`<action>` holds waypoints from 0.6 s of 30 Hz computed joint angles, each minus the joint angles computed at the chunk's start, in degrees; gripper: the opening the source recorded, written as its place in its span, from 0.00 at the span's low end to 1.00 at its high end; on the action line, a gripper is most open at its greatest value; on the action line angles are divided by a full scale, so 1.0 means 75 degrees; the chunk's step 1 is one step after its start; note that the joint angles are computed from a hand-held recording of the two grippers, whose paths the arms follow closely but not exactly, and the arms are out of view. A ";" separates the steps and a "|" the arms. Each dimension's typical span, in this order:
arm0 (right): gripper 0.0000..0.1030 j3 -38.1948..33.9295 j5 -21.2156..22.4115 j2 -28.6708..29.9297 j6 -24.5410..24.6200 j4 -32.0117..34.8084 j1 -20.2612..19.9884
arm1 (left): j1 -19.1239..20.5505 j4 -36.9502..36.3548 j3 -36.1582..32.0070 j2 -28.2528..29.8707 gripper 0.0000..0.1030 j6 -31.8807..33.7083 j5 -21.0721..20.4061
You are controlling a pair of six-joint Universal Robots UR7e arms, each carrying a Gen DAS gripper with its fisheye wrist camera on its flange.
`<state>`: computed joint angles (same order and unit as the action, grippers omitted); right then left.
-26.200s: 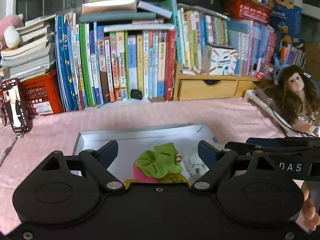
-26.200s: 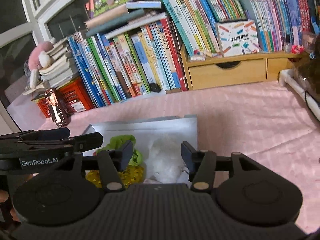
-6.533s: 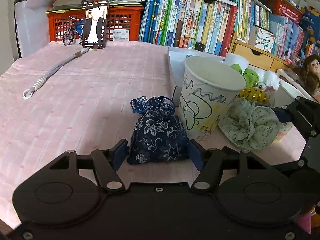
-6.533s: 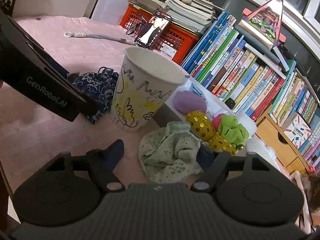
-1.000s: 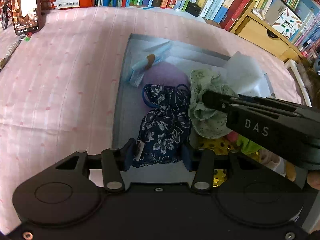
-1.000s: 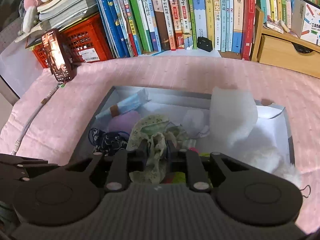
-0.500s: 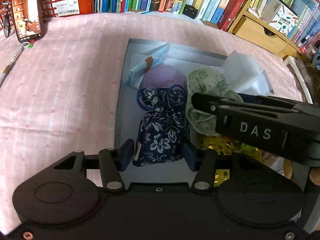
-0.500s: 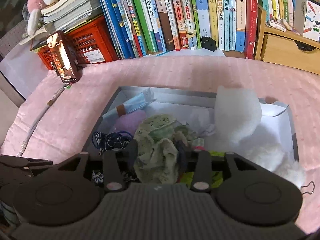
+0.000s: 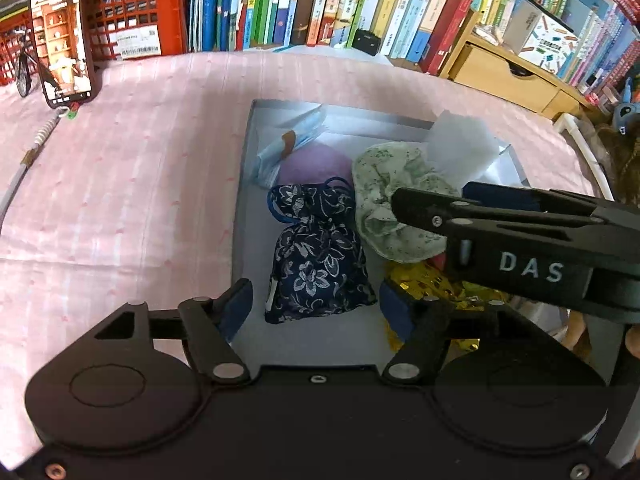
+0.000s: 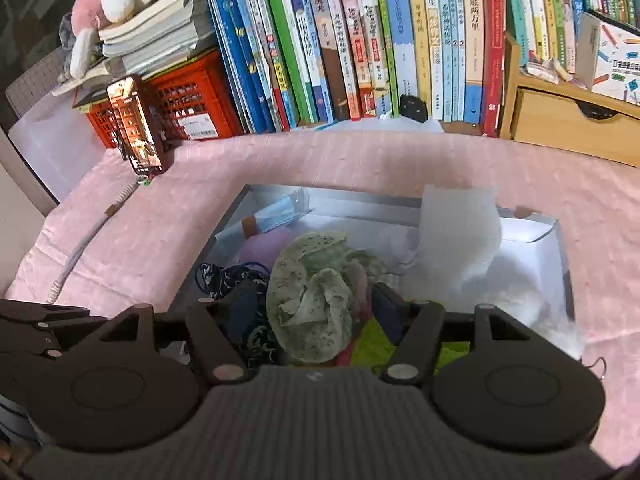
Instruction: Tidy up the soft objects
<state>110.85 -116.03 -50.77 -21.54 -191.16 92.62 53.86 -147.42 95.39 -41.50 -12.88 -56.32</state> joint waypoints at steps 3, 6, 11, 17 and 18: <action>0.77 0.0167 0.0045 -0.0107 -0.0106 -0.0246 -0.0002 | -0.0061 -0.0220 0.0185 -0.0112 0.69 0.0061 0.0034; 0.80 0.0325 0.0102 -0.0226 -0.0167 -0.0503 -0.0007 | -0.0135 -0.0510 0.0389 -0.0227 0.72 0.0184 0.0051; 0.83 0.0586 0.0164 -0.0359 -0.0391 -0.1103 0.0003 | -0.0321 -0.1115 0.0749 -0.0377 0.75 0.0501 0.0245; 0.85 0.0987 0.0329 -0.0533 -0.0630 -0.1881 0.0009 | -0.0568 -0.1988 0.1207 -0.0497 0.80 0.0834 0.0522; 0.86 0.1084 0.0379 -0.0568 -0.0686 -0.2070 0.0006 | -0.0600 -0.2115 0.1268 -0.0507 0.81 0.0893 0.0549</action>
